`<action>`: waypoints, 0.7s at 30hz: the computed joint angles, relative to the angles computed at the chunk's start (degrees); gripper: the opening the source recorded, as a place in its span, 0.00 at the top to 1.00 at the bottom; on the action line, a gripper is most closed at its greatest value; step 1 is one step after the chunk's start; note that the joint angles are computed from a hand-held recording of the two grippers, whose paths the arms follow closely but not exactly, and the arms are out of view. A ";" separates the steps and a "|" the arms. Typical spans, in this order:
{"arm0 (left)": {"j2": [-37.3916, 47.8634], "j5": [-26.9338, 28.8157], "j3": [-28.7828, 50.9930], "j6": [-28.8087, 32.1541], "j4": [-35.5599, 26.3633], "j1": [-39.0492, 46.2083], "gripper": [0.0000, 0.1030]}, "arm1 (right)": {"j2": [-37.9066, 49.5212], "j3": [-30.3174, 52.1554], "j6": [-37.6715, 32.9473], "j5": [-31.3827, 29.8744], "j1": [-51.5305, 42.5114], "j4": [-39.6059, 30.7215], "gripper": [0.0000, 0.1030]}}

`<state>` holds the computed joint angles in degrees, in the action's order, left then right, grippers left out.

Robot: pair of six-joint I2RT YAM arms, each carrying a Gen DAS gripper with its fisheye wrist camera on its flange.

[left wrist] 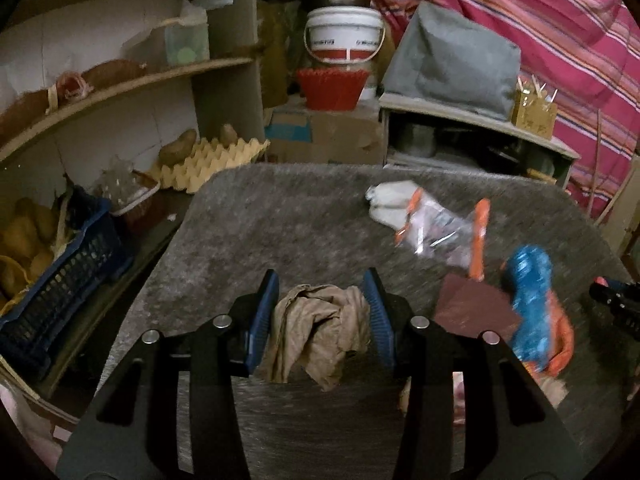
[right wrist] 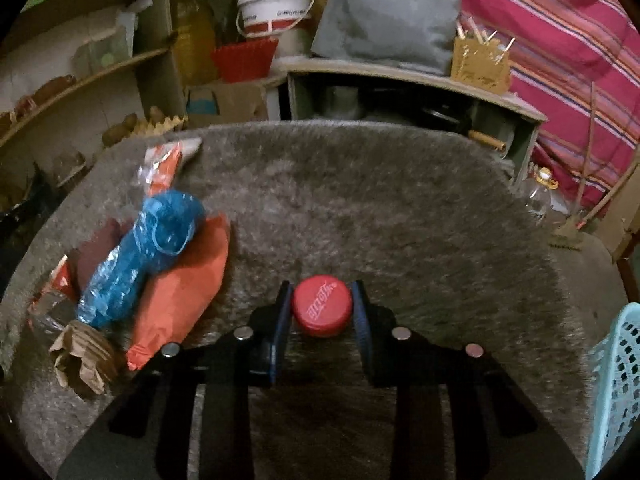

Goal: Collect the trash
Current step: 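Grasp the brown cloth with the left tool while the right tool grasps the red bottle cap, then carry the cloth and cap to the blue basket and release them inside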

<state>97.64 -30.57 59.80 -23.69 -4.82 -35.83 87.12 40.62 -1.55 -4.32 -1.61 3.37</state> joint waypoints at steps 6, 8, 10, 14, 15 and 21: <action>2.11 -2.93 4.14 -0.97 0.25 -6.10 0.58 | -7.30 -2.91 -2.08 -3.41 -6.98 -1.52 0.71; 3.07 -3.71 5.32 -1.31 0.16 -8.07 0.58 | -9.85 -3.44 -3.19 -6.18 -10.87 -2.89 0.71; 4.34 -5.12 7.05 -1.45 0.49 -10.83 0.58 | -12.36 -4.20 -4.69 -8.73 -14.90 -4.05 0.71; 6.96 -7.86 11.13 -0.74 0.88 -15.79 0.58 | -16.36 -4.85 -8.43 -14.12 -23.73 -6.99 0.71; 8.02 -8.28 12.73 -0.58 0.92 -17.29 0.58 | -17.00 -4.56 -9.72 -16.20 -26.86 -8.10 0.71; 17.94 -9.61 27.24 0.60 -3.55 -23.96 0.58 | -16.45 -1.45 -15.57 -26.36 -43.11 -12.73 0.71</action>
